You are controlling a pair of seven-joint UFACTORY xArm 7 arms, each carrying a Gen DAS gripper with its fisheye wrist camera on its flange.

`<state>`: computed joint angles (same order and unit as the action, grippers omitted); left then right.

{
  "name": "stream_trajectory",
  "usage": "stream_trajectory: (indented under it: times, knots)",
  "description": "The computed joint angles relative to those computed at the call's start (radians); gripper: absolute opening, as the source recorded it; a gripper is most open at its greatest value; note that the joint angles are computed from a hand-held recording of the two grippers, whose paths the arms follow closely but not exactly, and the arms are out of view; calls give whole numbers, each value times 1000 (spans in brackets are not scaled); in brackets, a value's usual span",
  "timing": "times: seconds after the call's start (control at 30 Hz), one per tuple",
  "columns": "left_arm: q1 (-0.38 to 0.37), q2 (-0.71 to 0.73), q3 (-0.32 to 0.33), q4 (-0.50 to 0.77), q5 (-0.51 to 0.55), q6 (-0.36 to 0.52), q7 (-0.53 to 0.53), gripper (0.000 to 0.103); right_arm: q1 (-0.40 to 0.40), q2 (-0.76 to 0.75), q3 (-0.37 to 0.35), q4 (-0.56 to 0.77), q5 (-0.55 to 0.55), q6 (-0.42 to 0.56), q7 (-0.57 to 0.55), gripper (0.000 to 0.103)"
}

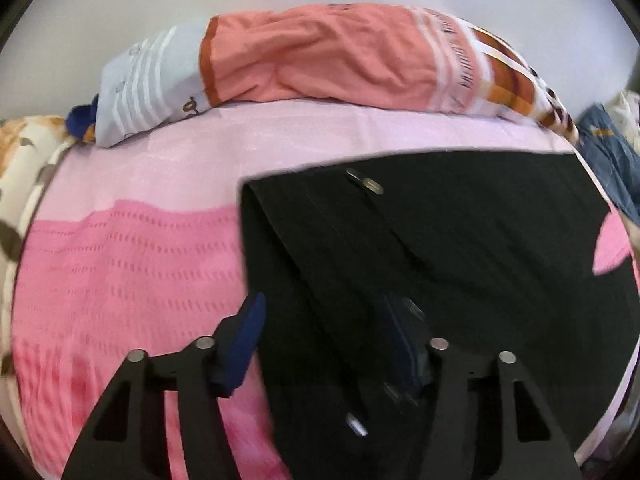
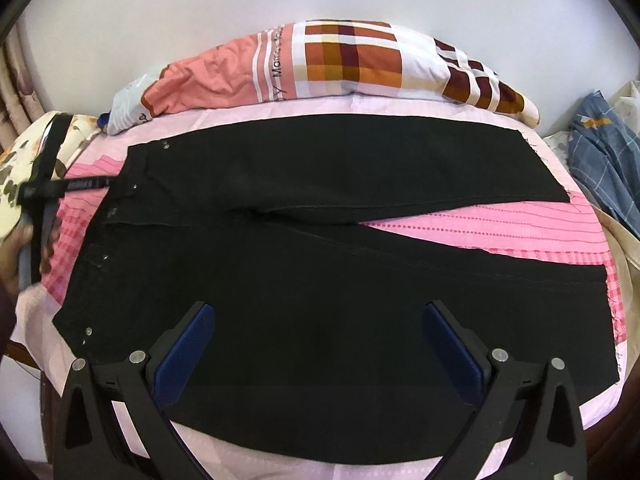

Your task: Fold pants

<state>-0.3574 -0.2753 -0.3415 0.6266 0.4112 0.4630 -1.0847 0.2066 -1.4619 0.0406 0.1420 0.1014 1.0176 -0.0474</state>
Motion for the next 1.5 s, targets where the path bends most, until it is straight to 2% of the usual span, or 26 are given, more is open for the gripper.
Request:
stream_trajectory:
  times: [0.1,0.17,0.27,0.37,0.43,0.53,0.57,0.6,0.63,0.67,0.7,0.73,0.87,0.93,0.97,1.03,1.07,1.17,1.23,1.27,1.33,1.43,1.5]
  knots:
    - [30,39,54,-3,2,-68,60,56,3,47,11,6,3,-32,11,102]
    - [26,71,105,-6,-62,-135,152,56,11,76,21,12,3,-48,18,102]
    - [53,116,101,25,-48,-140,183,56,28,114,32,15,4,-72,27,102]
    - [38,151,135,38,-127,-184,291,56,47,147,43,18,2,-86,38,102]
    - [16,164,161,40,-231,-210,389,56,55,160,46,17,0,-93,44,102]
    - [32,175,147,51,-274,-226,427,56,64,175,43,17,0,-101,53,102]
    - [15,176,160,50,-318,-232,461,56,67,180,45,18,0,-103,56,102]
    - [-44,179,210,47,-371,-249,500,56,70,185,47,18,-2,-107,59,102]
    - [-63,181,219,45,-382,-257,505,56,72,187,48,18,-4,-107,60,102]
    - [-41,180,193,52,-352,-239,486,56,76,196,49,19,-4,-110,61,102]
    - [23,181,126,65,-280,-215,429,55,79,197,48,18,-4,-110,63,102]
    - [44,178,100,70,-219,-200,379,53,83,201,48,19,-3,-112,65,102]
    - [30,147,111,43,-201,-220,321,29,91,225,47,26,-3,-146,66,102]
    - [62,147,63,72,-68,-154,209,24,101,260,31,35,6,-178,54,102]
    - [69,151,34,104,24,-90,142,19,102,281,23,42,11,-195,49,102]
    - [50,149,16,140,126,-12,67,15,111,333,-11,61,36,-248,30,102]
    - [37,137,15,145,152,10,39,15,125,375,-56,80,68,-283,7,102]
    - [14,64,0,123,208,18,-69,14,179,511,-190,157,200,-345,-67,102]
    - [12,9,-22,105,237,11,-134,14,250,624,-322,235,338,-366,-141,102]
    - [9,-28,-38,90,237,5,-170,14,275,661,-362,263,394,-367,-168,102]
    - [4,-91,-71,68,222,1,-221,14,366,775,-502,360,561,-357,-252,102]
    - [-14,-165,-135,48,189,9,-276,14,446,952,-620,503,721,-294,-344,98]
    - [-34,-200,-165,36,143,9,-295,14,482,1074,-688,592,815,-202,-382,87]
